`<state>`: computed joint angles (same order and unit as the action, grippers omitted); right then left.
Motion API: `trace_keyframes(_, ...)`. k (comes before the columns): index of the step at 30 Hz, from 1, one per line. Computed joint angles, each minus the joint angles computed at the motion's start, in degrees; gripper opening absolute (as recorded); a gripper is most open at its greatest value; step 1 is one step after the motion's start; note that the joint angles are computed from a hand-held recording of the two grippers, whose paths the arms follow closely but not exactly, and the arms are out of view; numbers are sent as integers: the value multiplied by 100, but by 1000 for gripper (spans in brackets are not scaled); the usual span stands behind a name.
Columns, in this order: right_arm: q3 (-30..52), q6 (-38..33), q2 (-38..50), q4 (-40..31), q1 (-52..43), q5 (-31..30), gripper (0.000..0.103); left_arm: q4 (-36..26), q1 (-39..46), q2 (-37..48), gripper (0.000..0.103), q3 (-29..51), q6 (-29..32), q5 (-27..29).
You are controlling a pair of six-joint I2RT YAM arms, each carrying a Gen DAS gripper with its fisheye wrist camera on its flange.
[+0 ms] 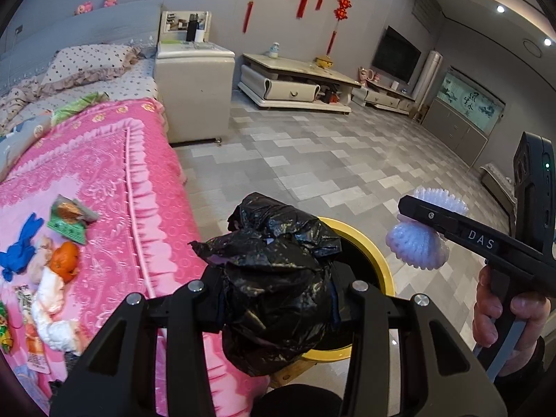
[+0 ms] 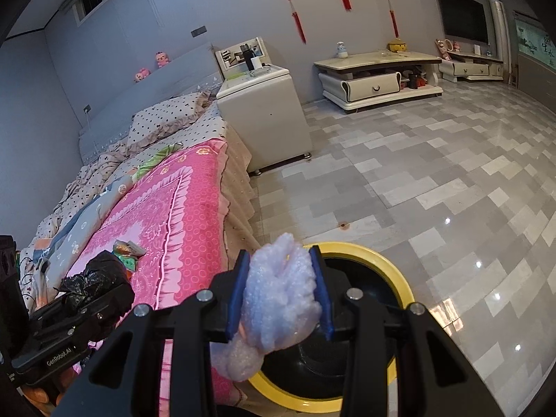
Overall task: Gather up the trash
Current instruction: 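Carry both items over the yellow bin and open both tools to drop them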
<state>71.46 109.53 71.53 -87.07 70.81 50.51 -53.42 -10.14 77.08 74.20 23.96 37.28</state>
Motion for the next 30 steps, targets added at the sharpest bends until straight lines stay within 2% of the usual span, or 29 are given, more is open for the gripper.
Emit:
trace_keyframes(7, -598, -83, -418, 260, -306, -133, 33, 630, -735, 102, 39, -473, -459, -387)
trace_keyframes(15, -1220, -671, -863, 919, -851, -327, 34, 1079, -1176, 260, 40, -824, -749, -597)
trace_keyframes(21, -1224, -542, -901, 768, -874, -233, 36, 1159, -1196, 285, 45, -859, -798, -411)
trace_keyframes(24, -1147, -320, -878, 526, -816, -199, 39, 1166, -1191, 217, 53, -872, -802, -319)
trace_keyframes(25, -1124, -241, -857, 442, -805, -203, 42, 1183, -1196, 180, 57, -892, -811, -325)
trace_keyframes(29, -1103, 146, -818, 164, -706, -226, 54, 1120, -1118, 126, 63, -912, -797, -296)
trace_keyframes(30, -1077, 290, -781, 61, -668, -231, 54, 1097, -1085, 104, 63, -913, -799, -296)
